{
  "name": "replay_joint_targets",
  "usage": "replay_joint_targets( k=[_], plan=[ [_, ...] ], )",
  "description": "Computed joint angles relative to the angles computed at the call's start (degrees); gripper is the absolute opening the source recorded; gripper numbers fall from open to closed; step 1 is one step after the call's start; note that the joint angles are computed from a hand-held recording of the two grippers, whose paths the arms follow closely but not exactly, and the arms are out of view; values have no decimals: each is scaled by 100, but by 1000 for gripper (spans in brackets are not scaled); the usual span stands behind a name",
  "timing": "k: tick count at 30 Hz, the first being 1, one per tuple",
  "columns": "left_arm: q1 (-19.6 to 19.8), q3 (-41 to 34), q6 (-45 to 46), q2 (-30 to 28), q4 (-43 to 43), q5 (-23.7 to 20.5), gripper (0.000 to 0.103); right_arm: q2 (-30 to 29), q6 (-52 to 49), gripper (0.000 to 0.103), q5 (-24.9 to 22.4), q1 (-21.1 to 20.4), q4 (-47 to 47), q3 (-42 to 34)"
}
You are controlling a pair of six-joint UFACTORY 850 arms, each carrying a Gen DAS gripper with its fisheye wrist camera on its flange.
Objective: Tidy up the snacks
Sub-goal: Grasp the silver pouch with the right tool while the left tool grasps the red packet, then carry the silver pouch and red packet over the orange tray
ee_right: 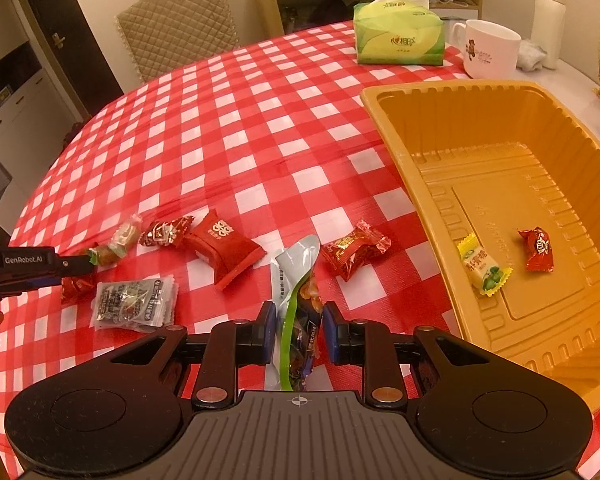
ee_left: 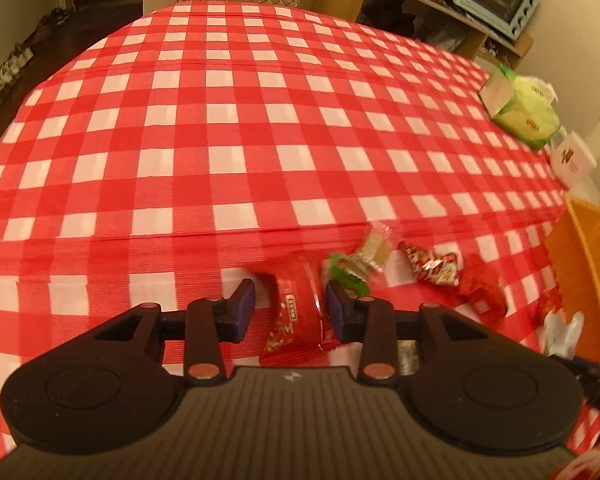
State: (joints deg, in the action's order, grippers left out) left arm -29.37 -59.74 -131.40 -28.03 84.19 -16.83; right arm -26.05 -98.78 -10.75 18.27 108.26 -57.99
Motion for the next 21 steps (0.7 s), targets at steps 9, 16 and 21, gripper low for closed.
replay_joint_targets(
  k=[9,16,21],
  plan=[
    [-160,232,608,191,-172,-98,22,62,452,26,-131,35,-536,68],
    [-337,435,1244,580,-715,-253,22,242,484,25,-363,17,-735,224],
    [-548,361,2078,768,-1313,-212,22,432,764,24,-537,-41,-1087,349]
  ],
)
